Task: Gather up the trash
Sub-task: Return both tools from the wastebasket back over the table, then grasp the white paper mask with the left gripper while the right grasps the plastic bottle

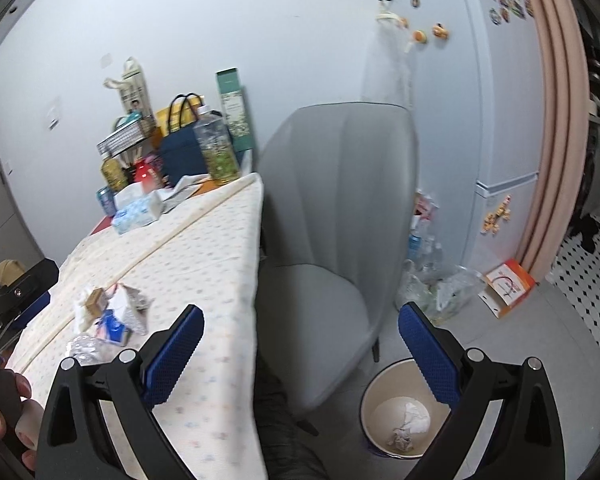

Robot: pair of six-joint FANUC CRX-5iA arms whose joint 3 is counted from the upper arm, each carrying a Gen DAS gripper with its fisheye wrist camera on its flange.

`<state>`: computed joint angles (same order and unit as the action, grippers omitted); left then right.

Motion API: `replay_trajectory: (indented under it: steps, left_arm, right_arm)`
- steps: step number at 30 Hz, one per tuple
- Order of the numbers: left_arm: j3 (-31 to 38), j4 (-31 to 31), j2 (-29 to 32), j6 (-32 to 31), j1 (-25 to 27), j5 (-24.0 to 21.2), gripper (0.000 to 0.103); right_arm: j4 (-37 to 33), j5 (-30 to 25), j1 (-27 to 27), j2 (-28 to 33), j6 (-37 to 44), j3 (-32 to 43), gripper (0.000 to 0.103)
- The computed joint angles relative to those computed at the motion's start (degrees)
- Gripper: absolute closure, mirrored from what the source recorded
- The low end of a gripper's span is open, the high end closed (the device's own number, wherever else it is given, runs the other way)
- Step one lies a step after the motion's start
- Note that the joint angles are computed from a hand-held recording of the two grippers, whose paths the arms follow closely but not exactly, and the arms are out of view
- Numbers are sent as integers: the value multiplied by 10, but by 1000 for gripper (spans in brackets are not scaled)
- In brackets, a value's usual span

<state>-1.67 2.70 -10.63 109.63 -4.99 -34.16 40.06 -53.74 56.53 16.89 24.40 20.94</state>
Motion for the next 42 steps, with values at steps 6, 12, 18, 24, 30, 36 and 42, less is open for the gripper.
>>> replay_trajectory:
  steps: [6,12,18,24,30,36,42]
  left_arm:
    - [-46,18,-43,-7,37,15,6]
    - [-86,3,-87,16,66,28,6]
    - [-129,16,-129,12,113,26,6]
    - [-149,-9,-157,41,149,8,6]
    - [-170,-26,-182,36,180,-10,6]
    - [-231,65,-217,-65,238,-9,6]
    - [-244,113,-215,-116,273,-43,6]
  right_arm:
    - [16,29,21,11,19,10,7]
    - [-43,34,36,46,79,70,7]
    - [-74,69,48,66,119,96,7]
    - [-109,55,57,106,162,158,7]
    - [-157,45,65,140,213,209,7]
    - [-190,28,68,163,239,245,7]
    - [-235,-40,72,221,297,345,9]
